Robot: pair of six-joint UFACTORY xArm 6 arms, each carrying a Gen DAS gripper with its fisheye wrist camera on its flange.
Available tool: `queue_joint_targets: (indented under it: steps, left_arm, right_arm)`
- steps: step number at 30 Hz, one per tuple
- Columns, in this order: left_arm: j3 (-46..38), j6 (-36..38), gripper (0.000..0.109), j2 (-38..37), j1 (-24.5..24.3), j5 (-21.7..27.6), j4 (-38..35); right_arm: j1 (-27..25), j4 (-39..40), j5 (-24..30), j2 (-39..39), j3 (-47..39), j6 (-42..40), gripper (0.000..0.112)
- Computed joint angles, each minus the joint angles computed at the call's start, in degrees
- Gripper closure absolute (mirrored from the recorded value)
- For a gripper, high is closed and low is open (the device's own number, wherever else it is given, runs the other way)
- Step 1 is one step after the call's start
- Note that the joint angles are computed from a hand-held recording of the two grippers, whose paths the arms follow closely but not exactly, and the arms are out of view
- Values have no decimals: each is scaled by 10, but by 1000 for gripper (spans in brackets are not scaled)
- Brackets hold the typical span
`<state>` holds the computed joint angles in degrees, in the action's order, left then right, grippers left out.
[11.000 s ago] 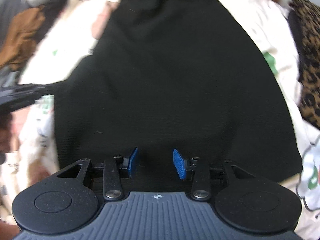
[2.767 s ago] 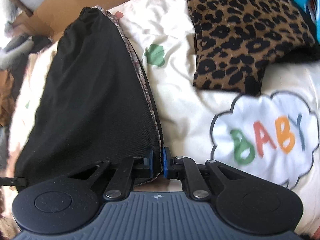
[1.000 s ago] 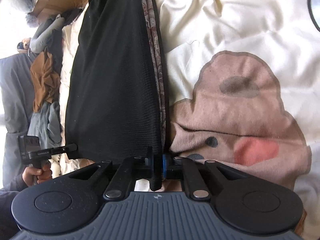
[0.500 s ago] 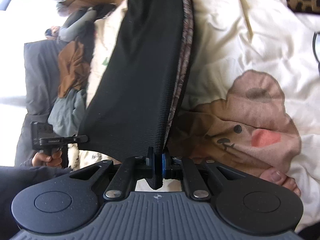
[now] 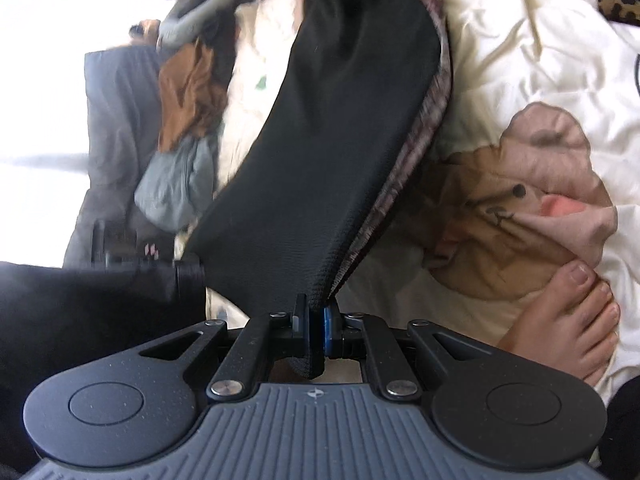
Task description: Fold clothes
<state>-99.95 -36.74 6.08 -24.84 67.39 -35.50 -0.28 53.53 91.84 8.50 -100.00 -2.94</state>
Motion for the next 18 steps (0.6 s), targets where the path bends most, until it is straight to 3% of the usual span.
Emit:
queue_joint_targets:
  steps: [8,15,18]
  left_arm:
    - [-22,5,103,25,6,-50,-1]
    - [-26,-6,103,38,15,-138,-8]
    - [-60,-5,103,61,14,-154,-3]
  right_arm:
    - [7,22,-86,4,11,5,108]
    - [4,54,-162,3,22,22,108]
    - [8,53,-179,13,5,23,108]
